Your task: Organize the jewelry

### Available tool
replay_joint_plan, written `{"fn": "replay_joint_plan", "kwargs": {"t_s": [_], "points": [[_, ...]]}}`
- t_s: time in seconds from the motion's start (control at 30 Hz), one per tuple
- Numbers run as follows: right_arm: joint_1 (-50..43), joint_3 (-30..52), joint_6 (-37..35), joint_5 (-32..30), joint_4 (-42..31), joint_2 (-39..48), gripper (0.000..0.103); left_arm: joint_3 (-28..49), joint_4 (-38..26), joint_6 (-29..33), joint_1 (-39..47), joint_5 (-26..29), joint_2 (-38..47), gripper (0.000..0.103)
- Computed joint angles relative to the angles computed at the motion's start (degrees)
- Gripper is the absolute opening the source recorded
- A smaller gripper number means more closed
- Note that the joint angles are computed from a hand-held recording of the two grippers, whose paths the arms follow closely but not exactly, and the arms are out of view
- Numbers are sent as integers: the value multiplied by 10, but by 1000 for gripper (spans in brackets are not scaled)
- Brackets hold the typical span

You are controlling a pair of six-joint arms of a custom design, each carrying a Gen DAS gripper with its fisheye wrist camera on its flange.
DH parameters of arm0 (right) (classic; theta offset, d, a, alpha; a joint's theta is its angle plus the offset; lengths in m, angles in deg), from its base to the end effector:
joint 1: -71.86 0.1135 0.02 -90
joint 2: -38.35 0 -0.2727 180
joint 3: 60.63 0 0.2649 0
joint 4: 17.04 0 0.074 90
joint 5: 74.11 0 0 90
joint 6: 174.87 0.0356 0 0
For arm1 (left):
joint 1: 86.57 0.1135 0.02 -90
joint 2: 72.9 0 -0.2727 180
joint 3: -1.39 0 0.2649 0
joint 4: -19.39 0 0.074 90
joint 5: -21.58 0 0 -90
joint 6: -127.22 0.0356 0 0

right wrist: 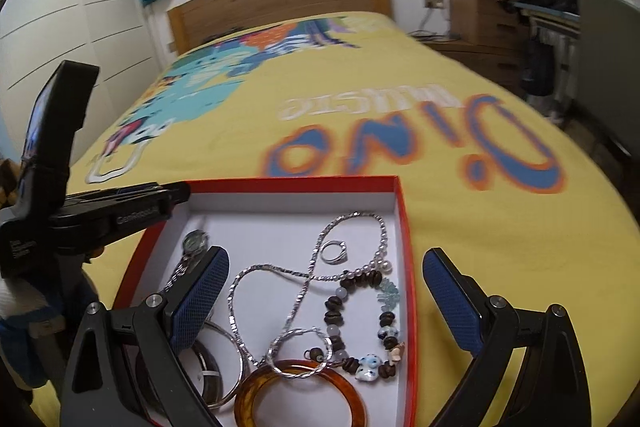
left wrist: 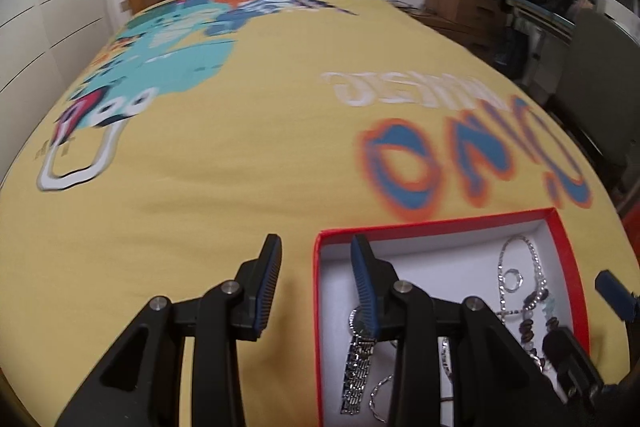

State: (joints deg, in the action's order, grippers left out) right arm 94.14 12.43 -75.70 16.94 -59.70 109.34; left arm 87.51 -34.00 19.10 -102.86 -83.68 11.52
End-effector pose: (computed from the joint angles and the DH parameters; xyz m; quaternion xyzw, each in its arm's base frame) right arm 0.2585 0.1052 0.3096 -0.0999 0.9029 0.1053 0.4045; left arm 0.3150 -0.0823 0.3078 -0.0585 0.9355 0.0236 0.3478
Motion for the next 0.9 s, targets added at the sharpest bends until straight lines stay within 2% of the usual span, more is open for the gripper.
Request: {"fn": "replay_joint_plan", "kwargs": {"t_s": [0.17, 0.3, 0.37, 0.63, 0.9], "points": [[-103, 5, -36, -27, -26, -12, 97, 70, -40, -9, -75, -16, 63, 34], [-147, 4, -42, -49, -63, -42, 97, 75, -77, -9, -94, -36, 42, 34], [-147, 10, -44, -45, -95, -57, 98, 71, -106, -8, -111, -73, 19, 34], [-66, 20, 14, -4, -213, -139, 98, 37, -199, -6, -131, -88, -71, 34], [50, 25, 95, 75, -295, -197, 98, -1, -241, -6, -129, -76, -140, 35]]}}
